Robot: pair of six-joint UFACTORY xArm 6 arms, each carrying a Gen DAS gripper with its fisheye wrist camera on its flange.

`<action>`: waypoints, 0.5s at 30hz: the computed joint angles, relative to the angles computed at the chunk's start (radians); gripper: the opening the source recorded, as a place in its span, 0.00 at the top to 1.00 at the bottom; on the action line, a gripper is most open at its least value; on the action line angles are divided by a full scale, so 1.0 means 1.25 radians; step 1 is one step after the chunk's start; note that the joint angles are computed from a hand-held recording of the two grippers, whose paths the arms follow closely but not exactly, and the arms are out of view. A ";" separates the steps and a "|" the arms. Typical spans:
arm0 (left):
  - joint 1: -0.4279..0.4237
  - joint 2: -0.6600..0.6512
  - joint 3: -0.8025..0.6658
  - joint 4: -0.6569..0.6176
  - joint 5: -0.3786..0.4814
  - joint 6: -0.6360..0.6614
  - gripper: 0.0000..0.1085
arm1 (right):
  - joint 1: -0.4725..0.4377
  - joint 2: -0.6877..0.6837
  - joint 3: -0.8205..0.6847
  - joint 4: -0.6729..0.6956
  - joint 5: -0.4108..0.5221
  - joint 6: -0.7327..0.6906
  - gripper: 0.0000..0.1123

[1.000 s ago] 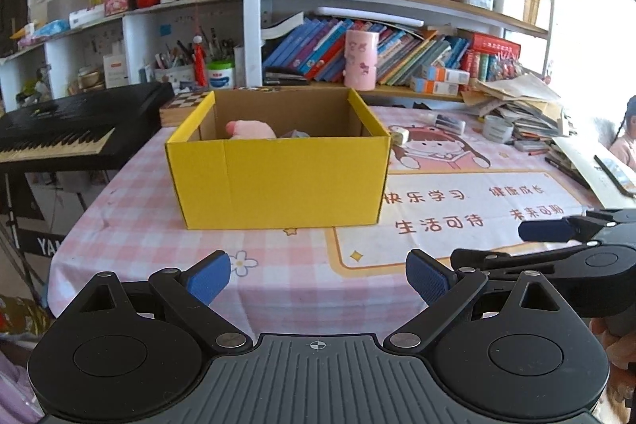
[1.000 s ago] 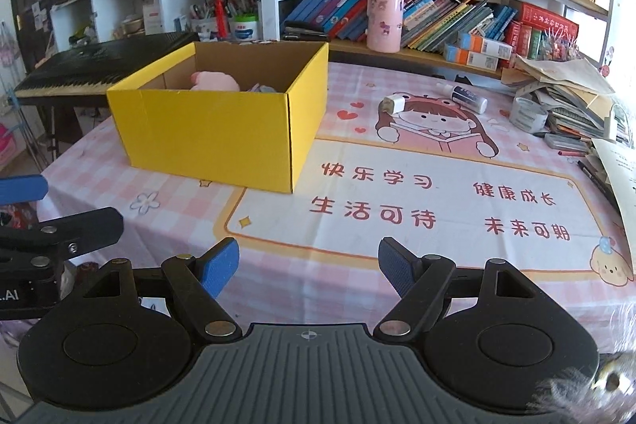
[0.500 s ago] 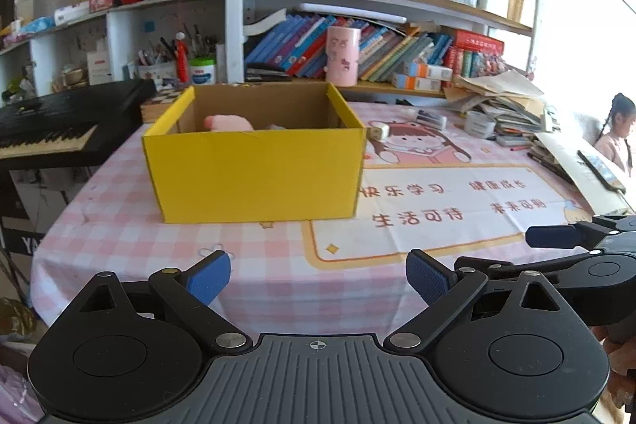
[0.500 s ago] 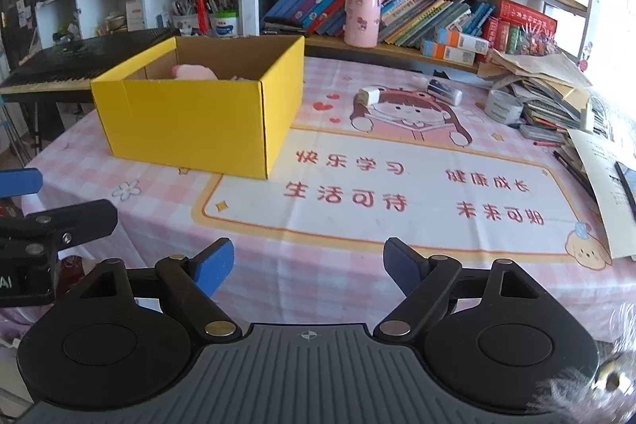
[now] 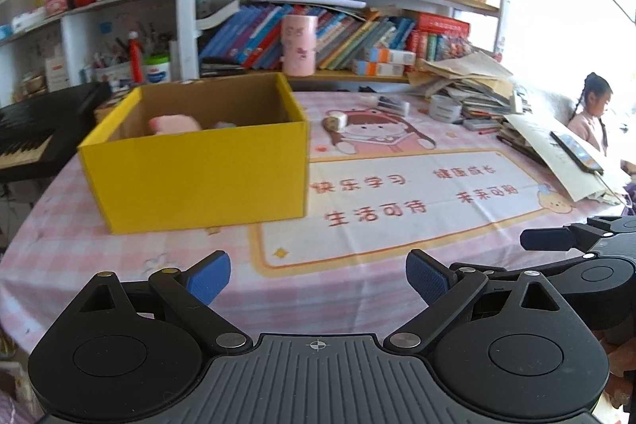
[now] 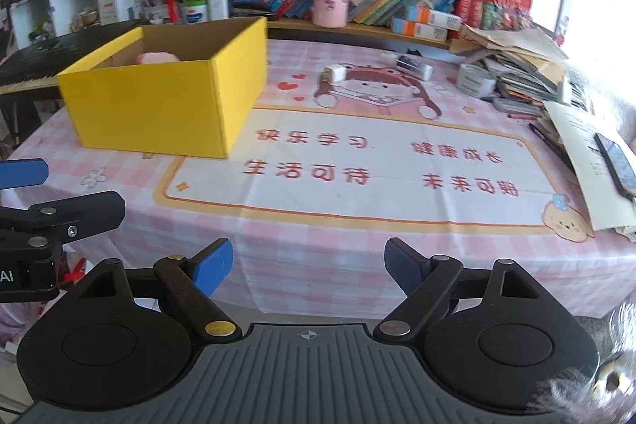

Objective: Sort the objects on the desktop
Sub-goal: 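Withdraw both open tools up and out of the yellow box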

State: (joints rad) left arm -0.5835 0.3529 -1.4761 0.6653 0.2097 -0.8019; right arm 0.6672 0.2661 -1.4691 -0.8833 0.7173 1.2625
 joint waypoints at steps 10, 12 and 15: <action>-0.032 0.129 -0.180 -0.088 0.034 0.103 0.11 | -0.060 -0.029 0.035 0.007 -0.003 0.005 0.27; -0.037 0.165 -0.236 -0.104 0.050 0.123 0.11 | -0.075 -0.025 0.030 0.006 -0.017 -0.014 0.27; -0.045 0.222 -0.324 -0.127 0.078 0.157 0.11 | -0.102 -0.014 0.016 0.011 -0.041 -0.052 0.27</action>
State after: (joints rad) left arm -0.6398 0.6300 -1.8817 0.5060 0.3075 -0.6057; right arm 0.5397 0.2491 -1.4496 -0.8695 0.6660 1.1972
